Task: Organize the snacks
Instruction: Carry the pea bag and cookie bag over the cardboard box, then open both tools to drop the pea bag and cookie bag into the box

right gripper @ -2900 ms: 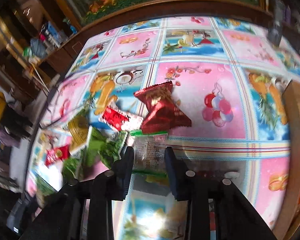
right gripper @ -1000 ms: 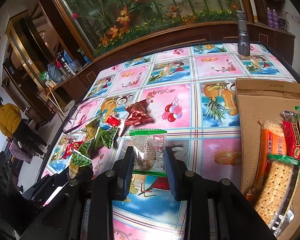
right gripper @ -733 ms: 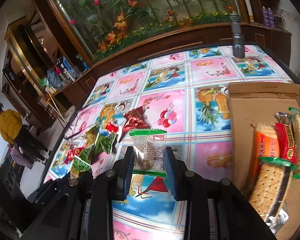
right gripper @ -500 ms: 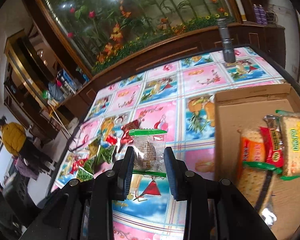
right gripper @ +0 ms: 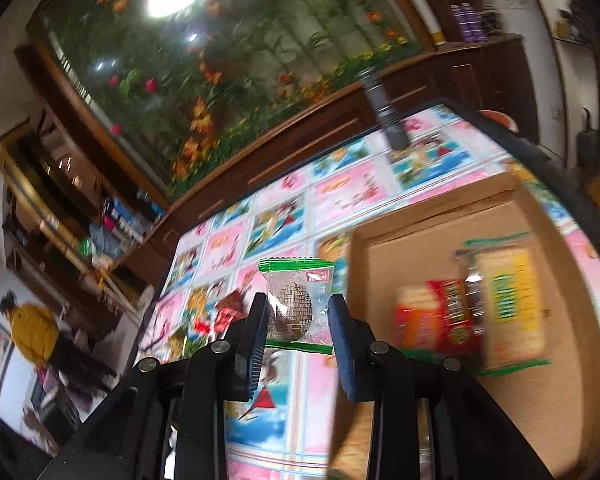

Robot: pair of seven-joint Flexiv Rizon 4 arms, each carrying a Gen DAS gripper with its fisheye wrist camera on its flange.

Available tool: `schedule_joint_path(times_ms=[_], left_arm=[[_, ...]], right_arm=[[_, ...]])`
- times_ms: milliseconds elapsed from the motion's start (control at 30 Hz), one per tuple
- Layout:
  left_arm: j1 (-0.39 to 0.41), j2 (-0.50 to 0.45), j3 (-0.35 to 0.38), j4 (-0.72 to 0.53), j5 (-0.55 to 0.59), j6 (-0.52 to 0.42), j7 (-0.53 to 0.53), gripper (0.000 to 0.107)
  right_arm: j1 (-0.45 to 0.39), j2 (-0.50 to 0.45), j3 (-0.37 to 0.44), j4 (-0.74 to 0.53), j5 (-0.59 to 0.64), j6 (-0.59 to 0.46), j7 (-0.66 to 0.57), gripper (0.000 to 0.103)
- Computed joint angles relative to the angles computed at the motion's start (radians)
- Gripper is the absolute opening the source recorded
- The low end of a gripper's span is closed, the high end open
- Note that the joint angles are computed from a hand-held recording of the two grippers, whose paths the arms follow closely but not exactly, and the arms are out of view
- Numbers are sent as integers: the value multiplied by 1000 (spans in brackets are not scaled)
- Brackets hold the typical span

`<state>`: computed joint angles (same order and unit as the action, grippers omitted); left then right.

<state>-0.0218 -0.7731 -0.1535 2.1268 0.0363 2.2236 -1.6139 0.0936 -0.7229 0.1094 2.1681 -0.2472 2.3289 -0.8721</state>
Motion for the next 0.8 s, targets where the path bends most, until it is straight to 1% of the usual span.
schedule_joint_path(times_ms=[67, 167, 267, 333, 433, 567, 633, 700, 800], left_arm=[[-25, -5, -5, -17, -1, -5, 12, 31], [-30, -14, -49, -51, 28, -33, 16, 31], [-29, -28, -105, -93, 67, -77, 20, 31], [-56, -36, -109, -112, 71, -83, 31, 31], [-93, -52, -117, -147, 78, -118, 64, 31], [-87, -82, -171, -185, 105, -180, 100, 31], [-107, -92, -171, -199, 107, -180, 124, 31], [-129, -98, -163, -208, 106, -172, 146, 31], [-145, -105, -156, -211, 97, -159, 164, 31]], right_arm=[[-35, -4, 8, 8, -12, 11, 22, 33], [-86, -11, 18, 28, -41, 27, 59, 33], [-103, -12, 11, 45, -53, 33, 74, 33], [-106, -8, 3, 58, -51, 32, 75, 33], [-127, -14, 2, 68, -59, 37, 86, 33], [-163, -20, 3, 88, -83, 42, 106, 33], [-173, -23, 0, 99, -82, 42, 115, 33], [-164, -22, -11, 109, -62, 27, 114, 33], [-181, -25, -8, 118, -82, 5, 118, 32]])
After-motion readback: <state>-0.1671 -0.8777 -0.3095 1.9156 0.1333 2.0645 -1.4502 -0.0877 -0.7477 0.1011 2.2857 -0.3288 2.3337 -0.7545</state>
